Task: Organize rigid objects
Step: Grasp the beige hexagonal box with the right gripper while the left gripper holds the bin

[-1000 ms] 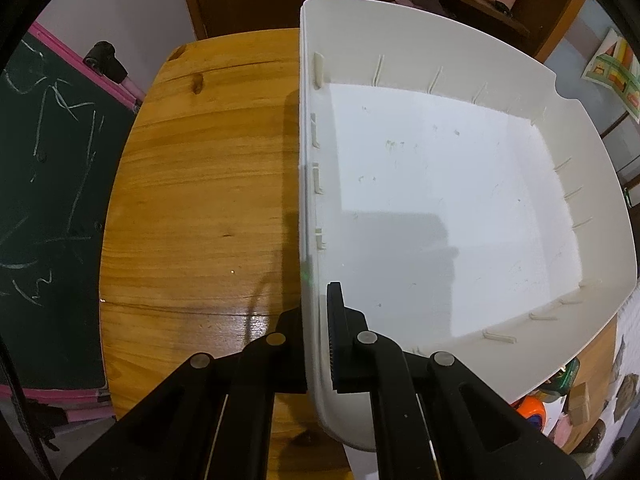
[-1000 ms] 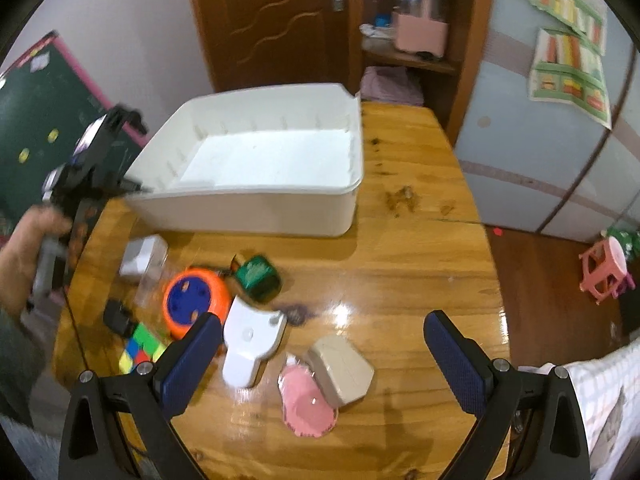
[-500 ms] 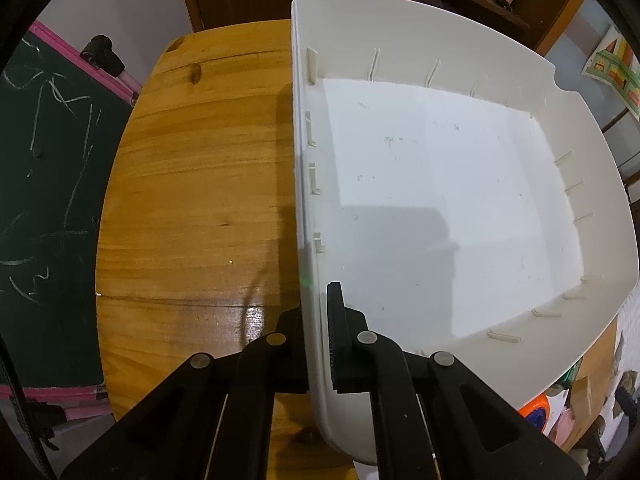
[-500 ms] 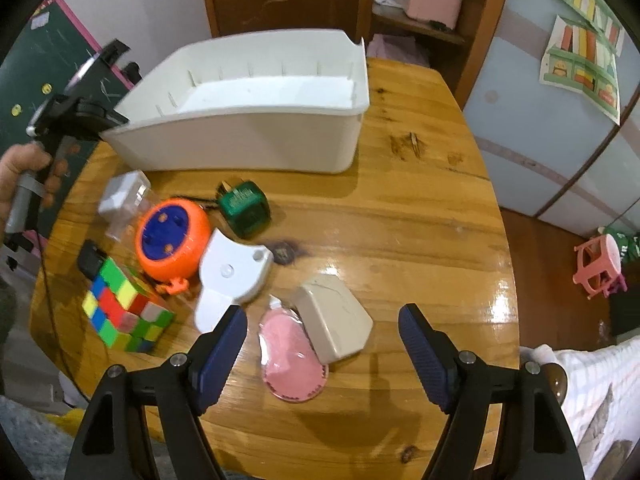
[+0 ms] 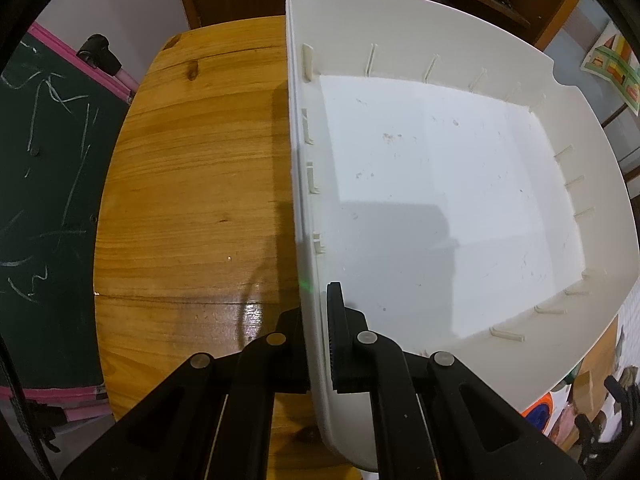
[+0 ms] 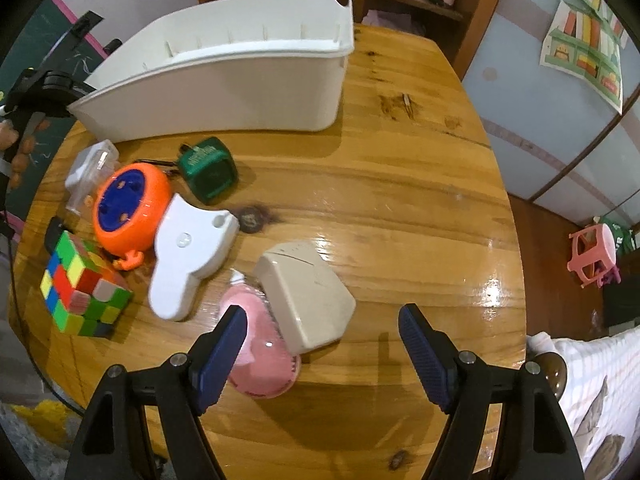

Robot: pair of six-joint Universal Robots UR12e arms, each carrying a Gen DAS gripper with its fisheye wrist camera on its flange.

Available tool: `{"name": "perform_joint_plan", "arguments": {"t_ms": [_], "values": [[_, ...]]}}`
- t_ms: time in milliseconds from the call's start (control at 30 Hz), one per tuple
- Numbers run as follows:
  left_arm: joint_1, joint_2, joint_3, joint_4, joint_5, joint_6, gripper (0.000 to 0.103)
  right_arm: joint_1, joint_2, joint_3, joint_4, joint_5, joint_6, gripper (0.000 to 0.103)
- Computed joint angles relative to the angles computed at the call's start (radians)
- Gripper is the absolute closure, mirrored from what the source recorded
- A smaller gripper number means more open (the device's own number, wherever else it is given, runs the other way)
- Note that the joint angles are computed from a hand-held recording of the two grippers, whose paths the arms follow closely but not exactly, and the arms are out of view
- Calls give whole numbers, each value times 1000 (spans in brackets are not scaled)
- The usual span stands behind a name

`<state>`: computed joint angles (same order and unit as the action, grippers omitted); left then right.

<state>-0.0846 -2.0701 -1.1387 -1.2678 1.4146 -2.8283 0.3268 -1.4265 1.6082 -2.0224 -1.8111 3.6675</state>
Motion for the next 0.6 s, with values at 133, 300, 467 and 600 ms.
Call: {"name": "perform_joint_plan", "arguments": {"t_ms": [133, 300, 467, 600], "values": [[3, 5, -9, 1, 4, 11, 98, -11, -1, 12, -1, 11, 2, 24], [9, 13, -21, -1, 2, 15, 98, -21, -3, 26, -26, 22, -8, 24], [16, 16, -19, -21, -8, 13, 98, -23, 8, 20, -44, 21, -38, 24], [19, 21, -24, -30, -13, 20, 98, -26, 20, 11, -60, 28, -66, 24]]}}
